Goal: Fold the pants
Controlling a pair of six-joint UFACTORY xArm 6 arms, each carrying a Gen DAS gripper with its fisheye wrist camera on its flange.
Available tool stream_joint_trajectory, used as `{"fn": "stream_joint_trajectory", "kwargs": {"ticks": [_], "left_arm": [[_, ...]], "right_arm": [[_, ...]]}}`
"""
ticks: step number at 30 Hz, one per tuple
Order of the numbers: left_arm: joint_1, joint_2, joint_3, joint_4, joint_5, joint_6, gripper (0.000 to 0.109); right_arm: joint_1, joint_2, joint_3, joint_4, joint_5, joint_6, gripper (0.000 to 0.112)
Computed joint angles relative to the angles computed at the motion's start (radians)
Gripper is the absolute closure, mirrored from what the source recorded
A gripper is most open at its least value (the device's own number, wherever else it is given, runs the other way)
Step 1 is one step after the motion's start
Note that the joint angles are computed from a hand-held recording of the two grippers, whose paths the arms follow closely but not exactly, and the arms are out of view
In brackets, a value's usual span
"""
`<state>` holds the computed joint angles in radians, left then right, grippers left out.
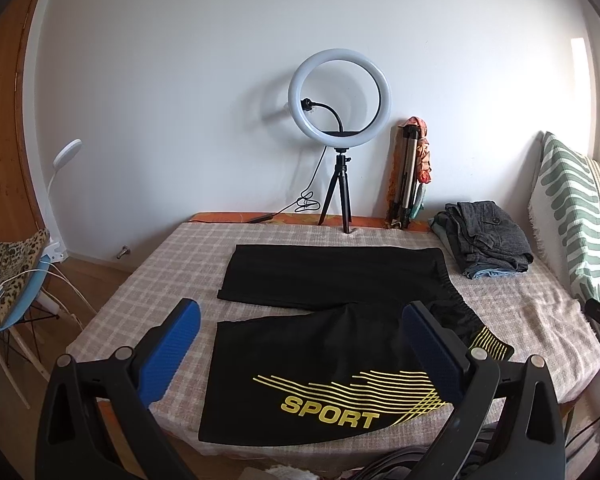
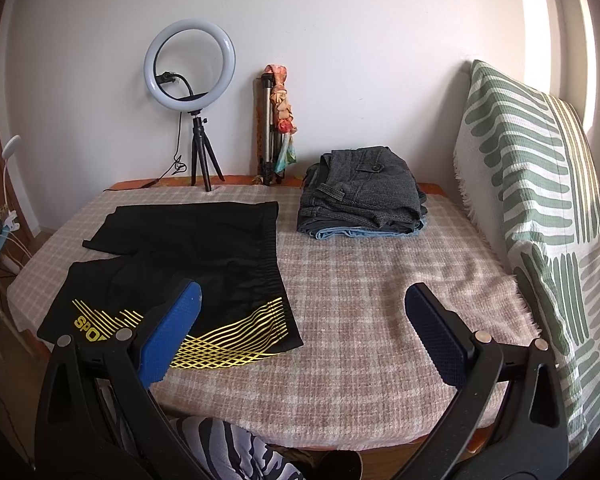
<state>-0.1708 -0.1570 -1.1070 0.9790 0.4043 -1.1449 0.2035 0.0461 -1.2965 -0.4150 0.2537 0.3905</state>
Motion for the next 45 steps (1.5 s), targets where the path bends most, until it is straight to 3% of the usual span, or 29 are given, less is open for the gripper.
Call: {"fn": "stream_joint_trajectory", "kwargs": {"ticks": [8,11,15,20,25,31,36,41,44,45], "left_arm": [[0.052,-0.003,0.048,-0.144,0.014,0.222,0.006],[0.075,0.003,0.080,-0.244,-0.006,0.354,0.006],[0.098,0.006,0.142,-0.369,-0.059,0.539,0.007],[0.100,0.036,0.169,-0.467,-0.042,0.728,0.012],[0.097,0.040,0.202,-0.517,-0.026,0.896,0.015],[0.100,0.060,0.235,-0.638,-0.024,1.107,0.039],[0.126,0.101,0.236,-0.659,-0.006,1.183,0.062],[0.146,0.139,0.237,-0.601,-0.031,1.182,0.065],[0.152,0.159,0.232,-0.512,-0.050,1.126,0.065],[0.153,0.164,0.230,-0.522,-0.054,1.131,0.071]], "right_arm": [[0.029,0.077,-0.066,0.239,0.010,-0.404,0.009],[0.043,0.112,-0.093,0.417,0.020,-0.623,0.009],[0.056,0.168,-0.151,0.513,0.076,-0.812,0.009],[0.060,0.260,-0.249,0.467,0.206,-0.915,0.010],[0.071,0.341,-0.331,0.499,0.348,-1.061,0.022],[0.077,0.448,-0.466,0.531,0.528,-1.138,0.037],[0.079,0.485,-0.505,0.527,0.595,-1.181,0.040],[0.080,0.508,-0.524,0.522,0.616,-1.180,0.041],[0.079,0.534,-0.556,0.510,0.632,-1.174,0.049],[0.077,0.551,-0.586,0.524,0.654,-1.174,0.050]]}}
